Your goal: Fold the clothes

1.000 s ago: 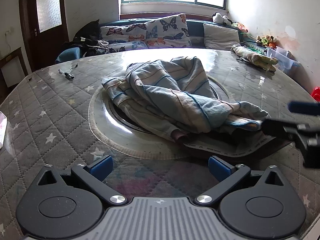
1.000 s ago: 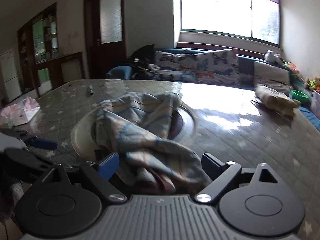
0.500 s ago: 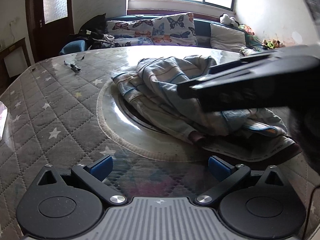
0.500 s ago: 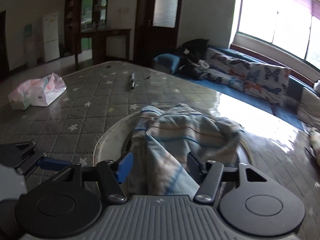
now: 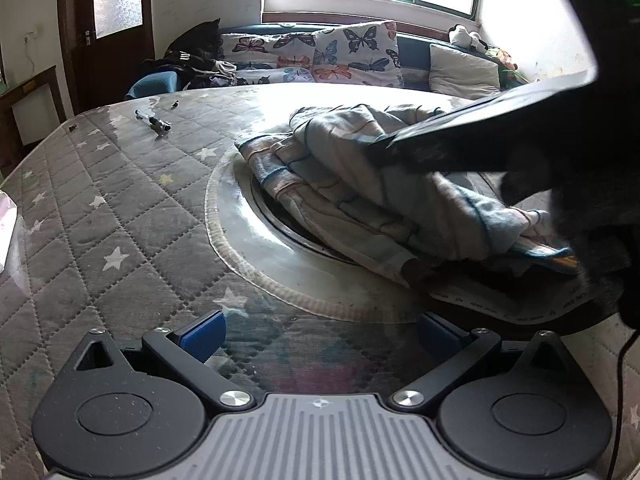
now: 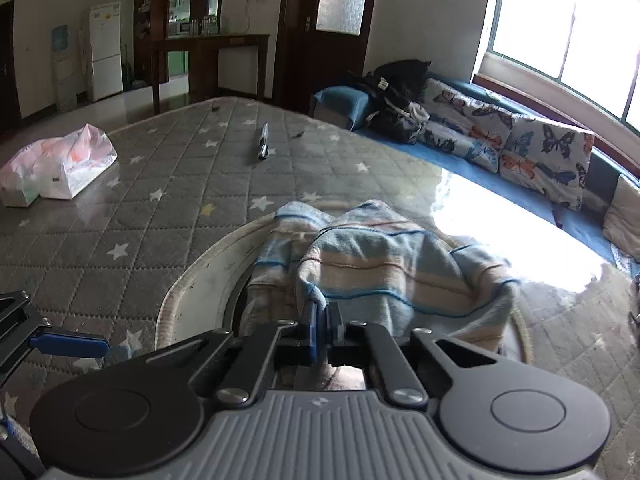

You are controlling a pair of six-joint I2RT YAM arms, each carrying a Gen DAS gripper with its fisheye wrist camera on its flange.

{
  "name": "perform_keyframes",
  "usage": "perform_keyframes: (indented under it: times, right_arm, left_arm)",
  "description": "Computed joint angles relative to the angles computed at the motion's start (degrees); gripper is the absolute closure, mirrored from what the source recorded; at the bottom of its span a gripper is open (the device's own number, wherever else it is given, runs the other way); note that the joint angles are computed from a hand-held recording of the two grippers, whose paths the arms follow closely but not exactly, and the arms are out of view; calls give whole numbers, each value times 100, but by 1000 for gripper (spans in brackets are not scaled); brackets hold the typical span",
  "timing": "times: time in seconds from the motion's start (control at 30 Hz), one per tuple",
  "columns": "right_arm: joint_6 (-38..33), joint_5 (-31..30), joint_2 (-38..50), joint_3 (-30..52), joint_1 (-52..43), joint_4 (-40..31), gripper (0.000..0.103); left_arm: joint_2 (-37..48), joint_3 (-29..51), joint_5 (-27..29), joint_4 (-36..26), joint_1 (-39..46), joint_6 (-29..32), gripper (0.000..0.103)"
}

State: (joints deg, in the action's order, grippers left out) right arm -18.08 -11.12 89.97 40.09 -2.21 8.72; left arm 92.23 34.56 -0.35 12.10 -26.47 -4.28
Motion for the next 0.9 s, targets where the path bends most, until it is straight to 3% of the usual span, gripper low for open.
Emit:
perform_keyframes:
  times: [0.17,0.37,0.57,0.7,0.77,0.9]
  right_arm:
    - [142,-188,-602,-298,-494,206,100]
    - [524,-624,-1166,-493,-1862,344,100]
    - [893,-727,-845,-579,-3465,381,100]
    - [762,-323,-192,-422,-4051,231,94]
    - [681,-477,-158,-500,-4326,347,93]
    - [287,-1015,-501,-787,-4489,557,73]
  left_arm:
    - [2,19,-57,6,-48,24,0]
    - [17,80,-153,-11,-113,69,0]
    - [110,249,-270,-76,-181,134,0]
    - [179,439,-349,-122,-264,215,0]
    - [267,592,-408,-149,-299,248,0]
    - [627,1075,-527,-231,-341,303,1]
